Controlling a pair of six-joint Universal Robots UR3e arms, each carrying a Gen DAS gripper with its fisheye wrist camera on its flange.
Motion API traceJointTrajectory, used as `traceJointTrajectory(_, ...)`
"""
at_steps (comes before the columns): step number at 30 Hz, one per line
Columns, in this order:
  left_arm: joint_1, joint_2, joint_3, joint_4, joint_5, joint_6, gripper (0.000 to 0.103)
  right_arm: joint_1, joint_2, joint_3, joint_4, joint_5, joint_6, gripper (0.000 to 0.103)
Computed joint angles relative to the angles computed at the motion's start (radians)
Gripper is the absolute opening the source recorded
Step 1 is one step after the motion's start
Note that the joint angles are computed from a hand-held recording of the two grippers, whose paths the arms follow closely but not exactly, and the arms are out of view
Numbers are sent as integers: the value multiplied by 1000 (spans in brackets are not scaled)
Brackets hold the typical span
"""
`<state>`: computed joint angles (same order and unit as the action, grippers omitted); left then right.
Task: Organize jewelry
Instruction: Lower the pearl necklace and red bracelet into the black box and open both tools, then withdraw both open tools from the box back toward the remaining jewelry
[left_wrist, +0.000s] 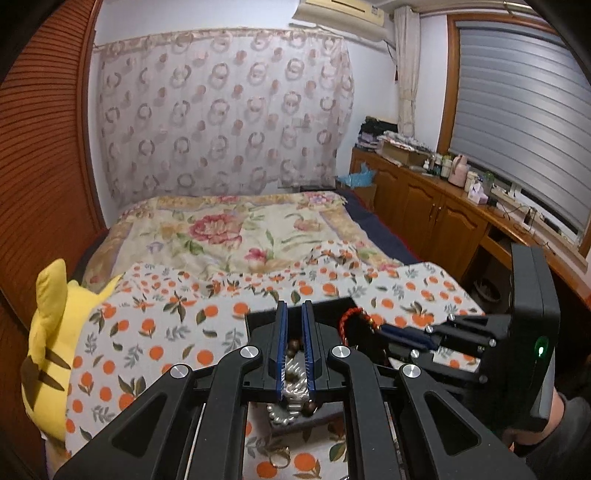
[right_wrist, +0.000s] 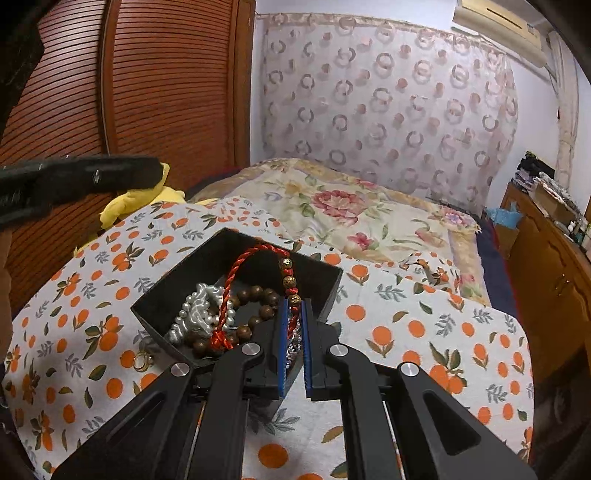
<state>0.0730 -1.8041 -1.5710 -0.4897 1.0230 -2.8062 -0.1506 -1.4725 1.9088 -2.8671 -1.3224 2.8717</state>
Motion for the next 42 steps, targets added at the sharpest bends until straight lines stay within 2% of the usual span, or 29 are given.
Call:
traceJointTrajectory(10, 42, 21, -127, 50, 17, 41, 8, 34, 50, -17, -20, -14, -2, 8)
traceJointTrajectory(19, 69, 29, -224, 83, 45, 87, 14, 51, 75, -41, -5, -4, -4, 9)
traceJointTrajectory(22, 74, 35, -252, 99, 47, 95, 21, 57, 78, -45, -4, -11, -4, 11)
traceJointTrajectory(25, 80, 41, -271, 109, 45, 104, 26, 61, 78, -48, -2, -16, -7, 26)
traceJointTrajectory(28, 83, 52, -292, 114, 43, 111, 28, 52, 63, -40, -1, -12, -8, 28)
traceJointTrajectory(32, 87, 68, -314, 115, 34, 119, 37, 29, 17, 2, -5, 10, -10, 28)
traceJointTrajectory(34, 91, 86, -341, 117, 28, 134, 39, -5, -47, 64, -3, 50, -20, 28)
traceJointTrajectory(36, 96, 109, -376, 126, 24, 145, 56, -29, -132, 148, -1, 66, -18, 28)
traceJointTrajectory(37, 101, 126, -401, 136, 15, 151, 59, -29, -132, 148, -1, 66, -18, 28)
traceJointTrajectory(39, 111, 150, -430, 139, -1, 165, 73, -59, -209, 223, 9, 96, -35, 28)
traceJointTrajectory(41, 115, 172, -468, 158, -1, 173, 81, -89, -279, 287, 30, 124, -44, 29)
traceJointTrajectory(42, 118, 188, -491, 159, -3, 185, 83, -114, -332, 329, 54, 150, -52, 34)
